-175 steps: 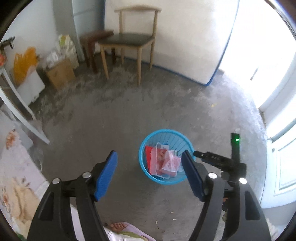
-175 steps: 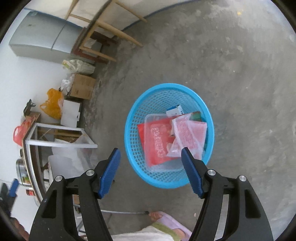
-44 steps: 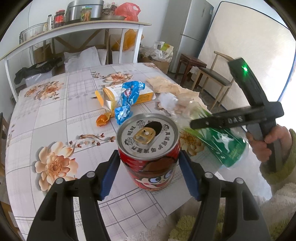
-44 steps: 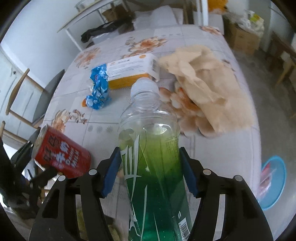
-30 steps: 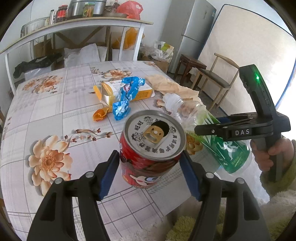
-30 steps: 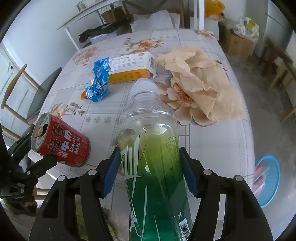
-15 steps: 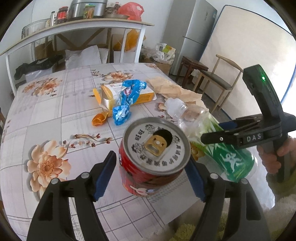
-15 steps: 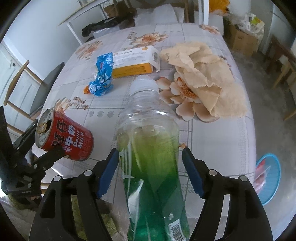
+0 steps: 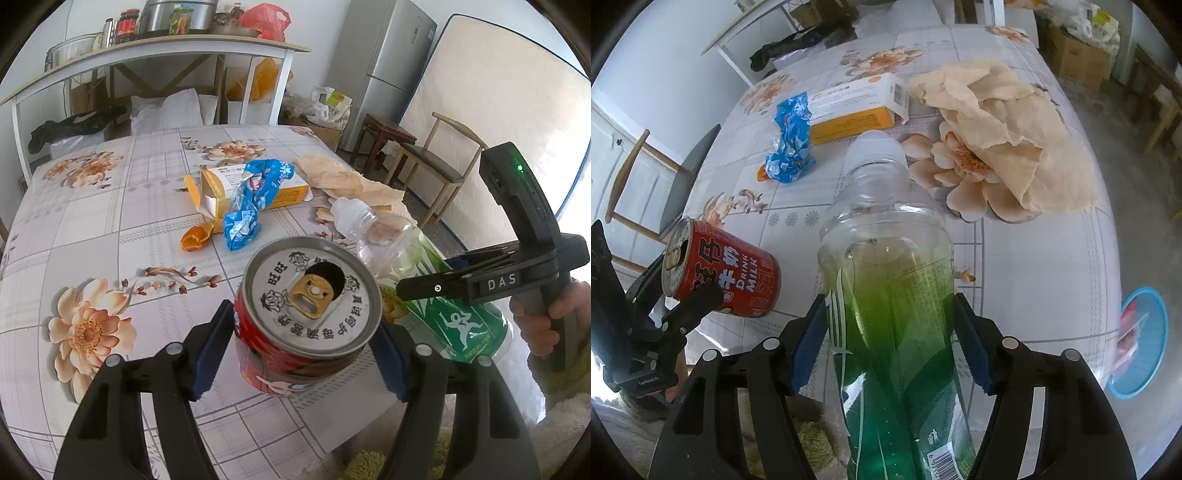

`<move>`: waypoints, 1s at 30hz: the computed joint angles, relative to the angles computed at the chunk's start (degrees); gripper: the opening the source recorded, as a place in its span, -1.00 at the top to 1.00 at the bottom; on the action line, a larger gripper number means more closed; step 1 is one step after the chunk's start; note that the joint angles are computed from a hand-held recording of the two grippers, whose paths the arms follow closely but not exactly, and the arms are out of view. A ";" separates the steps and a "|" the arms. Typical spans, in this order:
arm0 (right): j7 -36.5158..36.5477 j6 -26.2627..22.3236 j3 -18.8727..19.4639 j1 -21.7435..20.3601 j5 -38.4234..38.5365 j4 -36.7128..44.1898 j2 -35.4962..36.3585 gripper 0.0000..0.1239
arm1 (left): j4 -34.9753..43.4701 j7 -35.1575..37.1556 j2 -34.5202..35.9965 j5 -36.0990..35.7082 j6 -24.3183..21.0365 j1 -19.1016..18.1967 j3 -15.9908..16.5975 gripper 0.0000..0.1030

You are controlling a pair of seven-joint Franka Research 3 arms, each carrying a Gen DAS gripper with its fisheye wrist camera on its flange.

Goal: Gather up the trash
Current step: 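Grasp the red milk drink can with the left tool while the right grasps the green bottle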

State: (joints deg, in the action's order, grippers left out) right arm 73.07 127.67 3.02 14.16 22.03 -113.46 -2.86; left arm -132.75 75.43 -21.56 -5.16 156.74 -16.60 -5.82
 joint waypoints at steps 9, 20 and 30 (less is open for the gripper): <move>-0.49 0.58 -0.24 -0.19 0.82 -0.99 -1.00 0.00 | 0.07 0.27 0.00 -0.12 -0.07 0.03 0.05 -0.33; -1.76 1.10 -0.41 -0.29 2.21 -1.46 -1.92 0.00 | -0.03 -0.05 -0.43 0.77 0.75 -0.07 -0.39 -0.32; -4.01 1.45 -0.70 -0.32 4.73 -2.47 -3.67 0.00 | 0.48 -0.15 -0.97 1.45 1.45 -0.56 -0.47 -0.32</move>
State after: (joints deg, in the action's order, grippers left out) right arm 69.06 129.12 2.33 13.84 26.76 -115.93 -6.53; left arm -132.28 75.28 -22.53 -3.70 158.18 -17.17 -6.29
